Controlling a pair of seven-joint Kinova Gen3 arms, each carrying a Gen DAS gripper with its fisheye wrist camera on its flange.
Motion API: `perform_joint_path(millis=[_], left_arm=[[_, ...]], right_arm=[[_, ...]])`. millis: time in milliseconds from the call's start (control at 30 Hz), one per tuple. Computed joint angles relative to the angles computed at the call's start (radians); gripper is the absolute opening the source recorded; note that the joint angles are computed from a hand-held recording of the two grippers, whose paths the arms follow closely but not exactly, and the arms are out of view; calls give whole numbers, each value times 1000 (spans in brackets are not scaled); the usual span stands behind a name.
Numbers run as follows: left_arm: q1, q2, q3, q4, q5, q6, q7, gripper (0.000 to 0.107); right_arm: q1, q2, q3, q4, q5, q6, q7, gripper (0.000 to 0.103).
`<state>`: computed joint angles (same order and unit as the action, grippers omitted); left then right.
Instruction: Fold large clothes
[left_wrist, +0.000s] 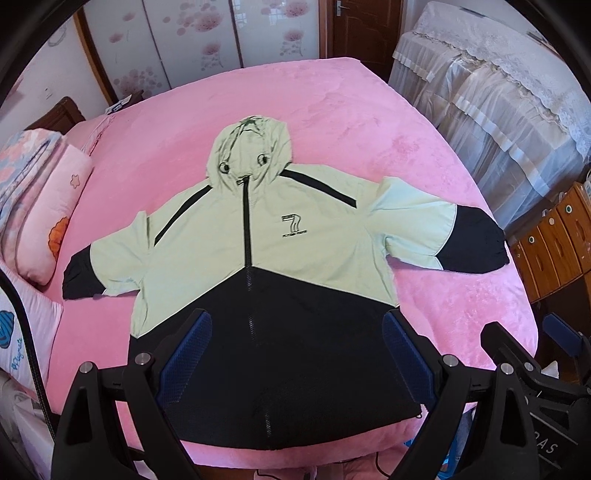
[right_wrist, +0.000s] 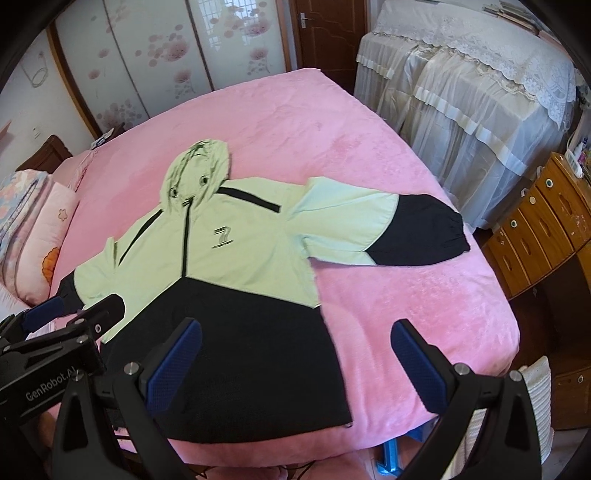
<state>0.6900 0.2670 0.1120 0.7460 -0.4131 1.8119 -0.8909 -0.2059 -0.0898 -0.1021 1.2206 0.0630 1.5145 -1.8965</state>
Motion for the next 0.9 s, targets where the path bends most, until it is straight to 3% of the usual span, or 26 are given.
perform_joint_path(millis=[233,467,900], left_arm=[[46,92,-32,-123,-17,35,-29,93],[50,78,-57,-103,-18,37,-24,93],[28,37,-39,-51,-30,20,15,93]], right_arm=[[48,21,50,-9,-28,-20,69,103],[67,39,58,-26,-61,-23,105,103],[31,38,27,-35,-32,-26,86,103]])
